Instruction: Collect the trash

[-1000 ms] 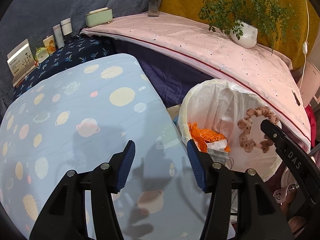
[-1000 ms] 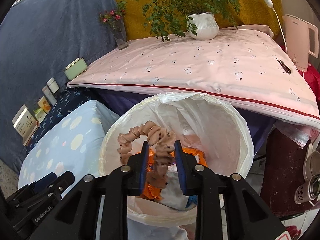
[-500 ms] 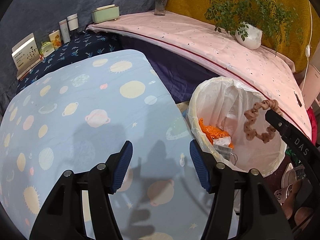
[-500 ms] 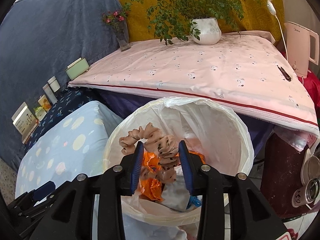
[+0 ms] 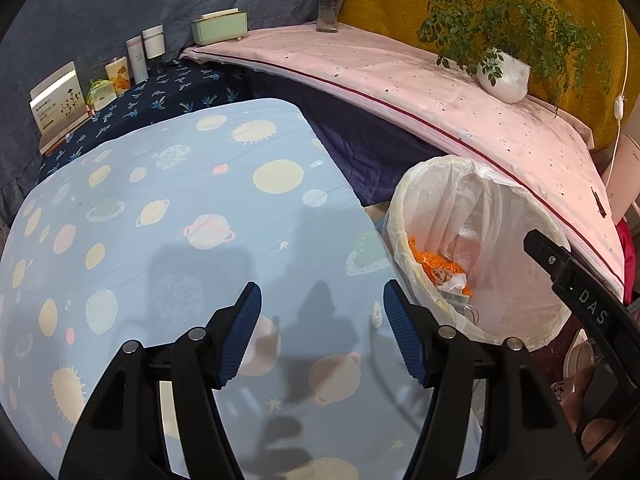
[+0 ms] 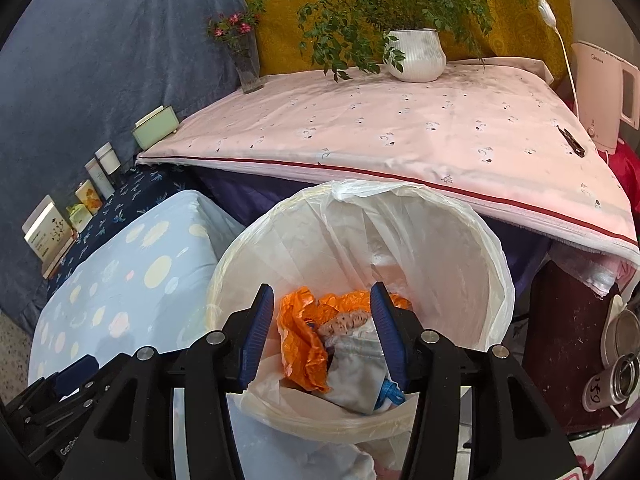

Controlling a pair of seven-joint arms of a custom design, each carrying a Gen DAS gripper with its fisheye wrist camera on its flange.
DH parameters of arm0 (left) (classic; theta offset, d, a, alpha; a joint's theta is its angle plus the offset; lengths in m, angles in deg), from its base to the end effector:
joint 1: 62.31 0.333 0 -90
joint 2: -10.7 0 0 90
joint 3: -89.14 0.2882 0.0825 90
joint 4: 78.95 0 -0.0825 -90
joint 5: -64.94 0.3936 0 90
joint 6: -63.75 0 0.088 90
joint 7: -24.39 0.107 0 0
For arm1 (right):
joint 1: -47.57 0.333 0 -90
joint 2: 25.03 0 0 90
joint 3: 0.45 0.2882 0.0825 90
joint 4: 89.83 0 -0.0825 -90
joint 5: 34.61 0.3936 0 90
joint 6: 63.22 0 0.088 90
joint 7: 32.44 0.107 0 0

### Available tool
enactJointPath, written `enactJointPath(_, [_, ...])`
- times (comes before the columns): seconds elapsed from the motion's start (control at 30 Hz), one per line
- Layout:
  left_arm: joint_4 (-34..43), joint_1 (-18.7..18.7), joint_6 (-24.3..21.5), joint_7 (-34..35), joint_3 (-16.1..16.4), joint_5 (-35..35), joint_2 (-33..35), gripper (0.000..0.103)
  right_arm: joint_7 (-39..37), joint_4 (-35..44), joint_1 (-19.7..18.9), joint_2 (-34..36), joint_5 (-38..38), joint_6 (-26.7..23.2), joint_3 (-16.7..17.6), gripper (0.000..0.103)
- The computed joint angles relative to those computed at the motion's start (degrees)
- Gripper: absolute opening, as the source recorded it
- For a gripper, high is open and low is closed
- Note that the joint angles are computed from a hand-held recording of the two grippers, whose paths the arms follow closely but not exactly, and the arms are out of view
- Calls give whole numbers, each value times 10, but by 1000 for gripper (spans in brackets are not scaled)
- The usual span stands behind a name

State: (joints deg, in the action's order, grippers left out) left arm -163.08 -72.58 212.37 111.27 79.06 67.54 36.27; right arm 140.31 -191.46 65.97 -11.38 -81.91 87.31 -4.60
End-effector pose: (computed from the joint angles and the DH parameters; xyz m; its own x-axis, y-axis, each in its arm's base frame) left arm 0.6939 -0.2333 0.4784 -0.3054 -0.9499 0.0672 -0.7508 0.1968 -0.6305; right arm 0.6437 0.1853 0.4566 -0.4516 -0.8633 -0.2254 -0.5303 0.4628 -0.7103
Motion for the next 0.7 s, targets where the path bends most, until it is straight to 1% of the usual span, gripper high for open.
enactJointPath(0.1, [-8,1,3,0,-1,-3,-7,61,-1,-4,2,-7,-4,-1,2,51])
enactJointPath(0.13, [-12,2,5,1,-1,-3,-10,61,1,-6,4,-10,-7,-3,2,54])
enactJointPath(0.2, [-23,3,10,2,-1,-4,-19,62,5,-11,5,-16,-14,-6,4,55])
enactJointPath(0.33, [-44,2,18,0,0,-1,-35,67,4,-19,5,-28,-22,-14,12,56])
enactJointPath(0.4, [-57,3,24,1,-1,-2,-45,69,6,-27,6,-37,-29,-18,16,60])
enactJointPath(0.47, [-71,8,28,7,-5,-8,-55,72,14,-35,6,-46,-39,-25,20,68])
enactJointPath(0.57, [-89,9,33,8,-4,-10,-69,75,25,-50,4,-62,-51,-37,28,74])
enactJointPath(0.7, [-113,8,42,2,-2,-7,-85,81,32,-68,-1,-80,-65,-46,40,80])
